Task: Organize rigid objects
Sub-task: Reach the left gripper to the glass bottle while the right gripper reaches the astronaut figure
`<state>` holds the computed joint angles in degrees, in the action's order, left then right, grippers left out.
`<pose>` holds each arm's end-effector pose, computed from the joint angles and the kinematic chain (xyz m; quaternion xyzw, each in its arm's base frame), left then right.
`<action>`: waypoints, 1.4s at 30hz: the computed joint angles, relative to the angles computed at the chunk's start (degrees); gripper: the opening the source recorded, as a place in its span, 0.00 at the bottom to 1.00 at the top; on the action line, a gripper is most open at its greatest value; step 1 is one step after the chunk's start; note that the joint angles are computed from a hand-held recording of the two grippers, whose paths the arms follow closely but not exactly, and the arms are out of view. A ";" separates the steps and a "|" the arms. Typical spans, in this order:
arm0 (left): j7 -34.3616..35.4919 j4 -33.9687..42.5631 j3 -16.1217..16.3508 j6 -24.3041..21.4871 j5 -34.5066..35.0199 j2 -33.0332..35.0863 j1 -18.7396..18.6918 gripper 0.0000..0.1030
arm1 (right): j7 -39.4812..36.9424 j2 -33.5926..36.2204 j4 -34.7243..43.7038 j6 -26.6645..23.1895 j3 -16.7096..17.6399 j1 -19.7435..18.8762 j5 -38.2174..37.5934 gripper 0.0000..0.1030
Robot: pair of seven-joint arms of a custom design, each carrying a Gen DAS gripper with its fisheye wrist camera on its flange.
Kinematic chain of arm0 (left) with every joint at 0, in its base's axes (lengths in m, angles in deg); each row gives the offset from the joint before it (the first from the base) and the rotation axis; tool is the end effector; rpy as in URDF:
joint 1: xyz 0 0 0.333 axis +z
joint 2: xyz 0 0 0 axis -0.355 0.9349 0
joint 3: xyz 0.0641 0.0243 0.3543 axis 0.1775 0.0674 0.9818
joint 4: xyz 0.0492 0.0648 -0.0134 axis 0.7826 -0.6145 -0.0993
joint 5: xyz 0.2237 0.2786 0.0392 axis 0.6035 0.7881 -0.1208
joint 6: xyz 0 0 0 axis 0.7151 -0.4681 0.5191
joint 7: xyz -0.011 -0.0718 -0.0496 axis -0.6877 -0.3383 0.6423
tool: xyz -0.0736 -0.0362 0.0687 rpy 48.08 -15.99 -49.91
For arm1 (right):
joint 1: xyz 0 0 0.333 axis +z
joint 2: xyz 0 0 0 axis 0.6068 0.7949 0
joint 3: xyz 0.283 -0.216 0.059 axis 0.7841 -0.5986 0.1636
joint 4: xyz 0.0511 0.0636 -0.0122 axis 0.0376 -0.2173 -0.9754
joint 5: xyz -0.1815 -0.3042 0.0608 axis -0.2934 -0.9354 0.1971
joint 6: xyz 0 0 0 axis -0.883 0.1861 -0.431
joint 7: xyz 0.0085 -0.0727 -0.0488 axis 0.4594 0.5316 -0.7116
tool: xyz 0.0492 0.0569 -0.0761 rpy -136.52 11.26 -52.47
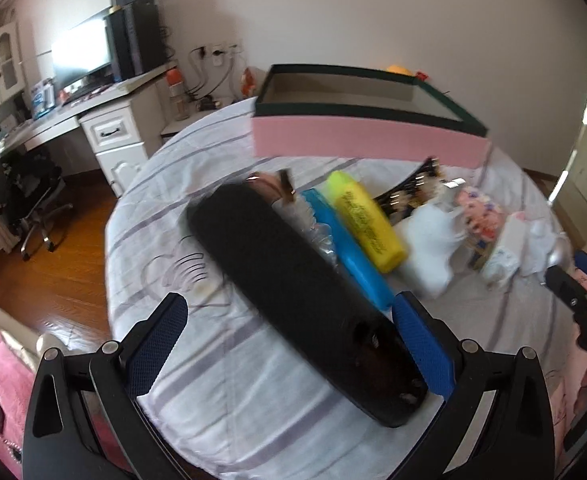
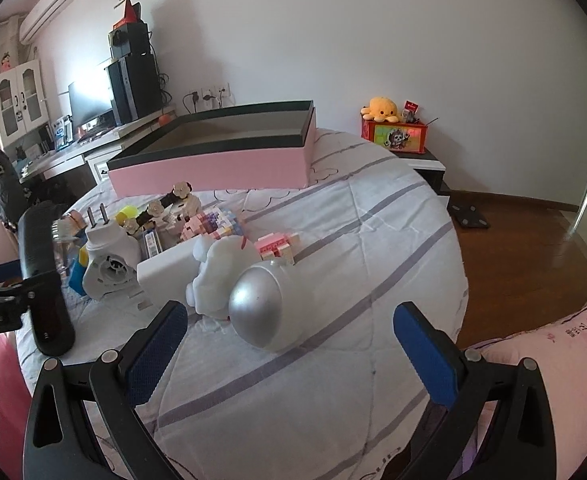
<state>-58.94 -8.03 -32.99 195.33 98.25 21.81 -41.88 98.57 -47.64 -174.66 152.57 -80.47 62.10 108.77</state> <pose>0.6416 -0.2948 0.3691 -0.7005 0.6114 -0.2324 0.2855 0.6415 0.2301 0.3718 -0.6955 0.5761 -0.2412 0.3553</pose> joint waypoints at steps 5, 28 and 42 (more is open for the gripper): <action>-0.15 -2.27 -1.59 5.21 -5.20 0.67 3.97 1.00 | 1.30 0.49 0.52 -1.52 -4.10 3.39 0.51 1.00; -8.67 -1.65 6.41 13.65 5.50 1.59 1.35 0.94 | 7.90 0.61 0.13 -4.50 -12.55 9.53 -3.10 1.00; -8.63 -1.43 5.68 11.41 7.13 0.68 2.11 0.96 | 4.39 1.25 2.20 -3.90 1.11 -2.55 -4.84 0.99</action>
